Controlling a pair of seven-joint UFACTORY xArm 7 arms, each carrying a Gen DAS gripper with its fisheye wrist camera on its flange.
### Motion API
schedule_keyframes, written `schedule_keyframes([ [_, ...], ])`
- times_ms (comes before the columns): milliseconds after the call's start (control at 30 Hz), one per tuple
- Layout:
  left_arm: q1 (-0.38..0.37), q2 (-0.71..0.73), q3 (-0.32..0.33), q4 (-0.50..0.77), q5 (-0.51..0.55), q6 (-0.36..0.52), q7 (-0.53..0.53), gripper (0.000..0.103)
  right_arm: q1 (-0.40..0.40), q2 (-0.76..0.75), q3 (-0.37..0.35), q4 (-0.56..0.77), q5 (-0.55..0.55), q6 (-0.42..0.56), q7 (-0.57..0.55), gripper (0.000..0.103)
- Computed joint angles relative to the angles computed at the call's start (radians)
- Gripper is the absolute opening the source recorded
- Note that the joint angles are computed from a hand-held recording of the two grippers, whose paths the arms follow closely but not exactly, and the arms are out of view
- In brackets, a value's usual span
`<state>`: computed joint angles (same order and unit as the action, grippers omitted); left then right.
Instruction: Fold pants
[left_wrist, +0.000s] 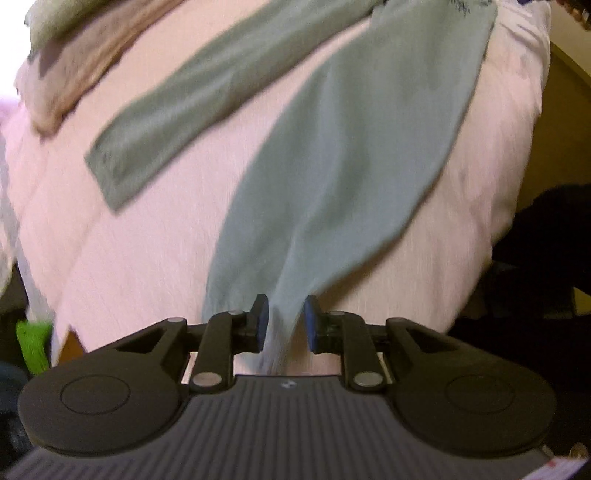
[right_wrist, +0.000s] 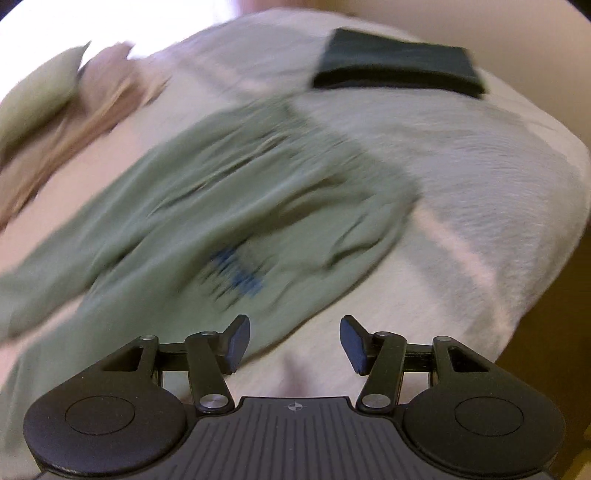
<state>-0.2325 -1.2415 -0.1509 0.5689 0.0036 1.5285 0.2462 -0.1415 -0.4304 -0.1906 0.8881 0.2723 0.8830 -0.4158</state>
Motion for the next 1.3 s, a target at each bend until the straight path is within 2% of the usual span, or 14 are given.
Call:
schedule_keyframes([
  [100,-0.010,0.150,-0.054,0.045,-0.044,-0.127,-0.036,0.021,-0.002,0.152,-0.055,0.100,0.093,-0.044,-0.027,0.052],
  [200,-0.032,0.301,-0.117,0.118,-0.065,-0.206,-0.104,0.029,-0.028,0.314,-0.070,0.214,0.197,-0.064,-0.089,0.052],
  [367,-0.048,0.598,-0.258,0.265,-0.063,-0.307,-0.308,0.030,-0.105,0.552,-0.039,0.395,0.348,-0.015,-0.224,0.052],
  [467,-0.048,0.819,-0.323,0.384,-0.006,-0.428,-0.388,0.031,-0.176,0.642,-0.004,0.473,0.459,0.044,-0.241,0.052],
  [500,-0.048,0.892,-0.340,0.430,0.021,-0.464,-0.417,0.031,-0.200,0.665,0.007,0.496,0.491,0.068,-0.223,0.044],
  [533,-0.049,0.970,-0.358,0.485,0.057,-0.497,-0.447,0.031,-0.221,0.679,0.018,0.514,0.513,0.094,-0.204,0.025],
  [600,-0.063,1.099,-0.375,0.588,0.131,-0.555,-0.486,0.031,-0.256,0.704,0.037,0.568,0.499,0.154,-0.180,0.017],
  [733,-0.117,1.271,-0.358,0.747,0.251,-0.621,-0.533,0.032,-0.338,0.717,0.069,0.668,0.500,0.214,-0.196,0.015],
  [867,-0.166,1.289,-0.309,0.761,0.278,-0.601,-0.553,0.036,-0.364,0.808,0.102,0.775,0.409,0.301,-0.203,0.024],
  [900,-0.175,1.278,-0.294,0.751,0.280,-0.590,-0.562,0.036,-0.361,0.811,0.106,0.781,0.382,0.290,-0.199,0.038],
  [933,-0.184,1.256,-0.279,0.732,0.278,-0.575,-0.580,0.037,-0.356,0.795,0.110,0.764,0.359,0.259,-0.210,0.046],
  [1033,-0.199,1.157,-0.224,0.642,0.285,-0.537,-0.641,0.043,-0.334,0.703,0.116,0.670,0.309,0.160,-0.281,0.049],
  [1133,-0.205,1.050,-0.166,0.544,0.302,-0.522,-0.682,0.047,-0.282,0.583,0.118,0.534,0.290,0.006,-0.368,0.050],
  [1300,-0.154,0.928,-0.109,0.415,0.323,-0.565,-0.670,0.047,-0.200,0.542,0.113,0.514,0.267,0.005,-0.348,0.050],
])
